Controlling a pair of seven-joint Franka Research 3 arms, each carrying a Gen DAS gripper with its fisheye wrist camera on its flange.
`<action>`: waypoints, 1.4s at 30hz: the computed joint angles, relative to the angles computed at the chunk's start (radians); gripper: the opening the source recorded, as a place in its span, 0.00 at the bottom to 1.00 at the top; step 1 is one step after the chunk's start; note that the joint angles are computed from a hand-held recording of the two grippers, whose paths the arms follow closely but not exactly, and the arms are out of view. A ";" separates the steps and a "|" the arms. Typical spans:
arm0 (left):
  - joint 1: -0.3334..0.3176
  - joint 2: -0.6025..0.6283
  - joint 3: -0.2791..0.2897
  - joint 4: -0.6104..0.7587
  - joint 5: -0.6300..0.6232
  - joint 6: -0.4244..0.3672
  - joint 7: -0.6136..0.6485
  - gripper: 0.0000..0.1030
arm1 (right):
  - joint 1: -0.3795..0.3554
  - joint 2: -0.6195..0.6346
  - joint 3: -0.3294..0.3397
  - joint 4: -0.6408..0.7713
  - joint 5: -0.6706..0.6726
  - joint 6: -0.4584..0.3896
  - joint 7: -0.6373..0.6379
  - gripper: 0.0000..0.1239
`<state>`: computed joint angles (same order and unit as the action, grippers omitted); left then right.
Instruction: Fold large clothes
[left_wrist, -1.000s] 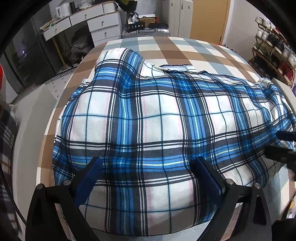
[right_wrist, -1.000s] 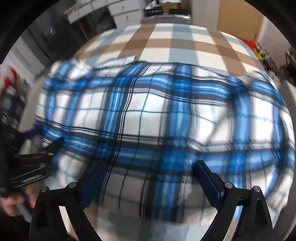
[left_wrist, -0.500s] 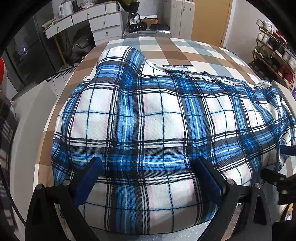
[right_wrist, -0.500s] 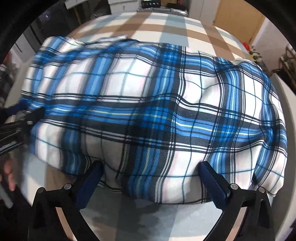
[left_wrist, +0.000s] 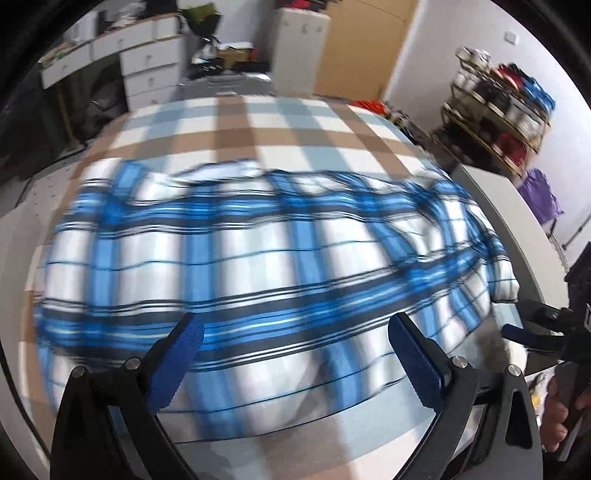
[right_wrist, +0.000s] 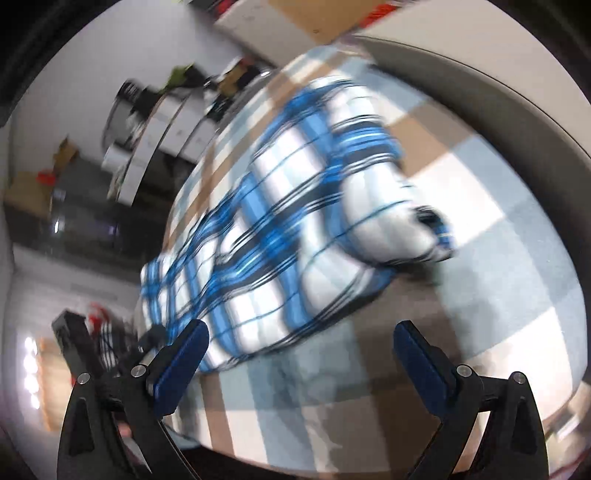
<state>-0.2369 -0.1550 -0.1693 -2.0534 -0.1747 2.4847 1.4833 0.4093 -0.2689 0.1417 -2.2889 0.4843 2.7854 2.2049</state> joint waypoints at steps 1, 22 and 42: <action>-0.007 0.021 -0.006 0.022 -0.005 -0.015 0.002 0.95 | -0.004 0.006 -0.003 0.000 0.002 0.003 0.004 0.82; -0.013 0.171 -0.067 0.149 0.213 -0.108 -0.067 0.96 | -0.138 -0.006 0.008 -0.063 -0.353 0.149 0.314 0.09; -0.014 0.156 -0.064 0.130 0.203 -0.094 -0.053 0.96 | -0.189 -0.154 0.089 -0.149 -0.405 0.089 0.479 0.69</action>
<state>-0.2509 0.0013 -0.2331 -1.9238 0.0286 2.3910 1.4304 0.2202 -0.4227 0.2312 -2.4384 0.0798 2.8742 2.6835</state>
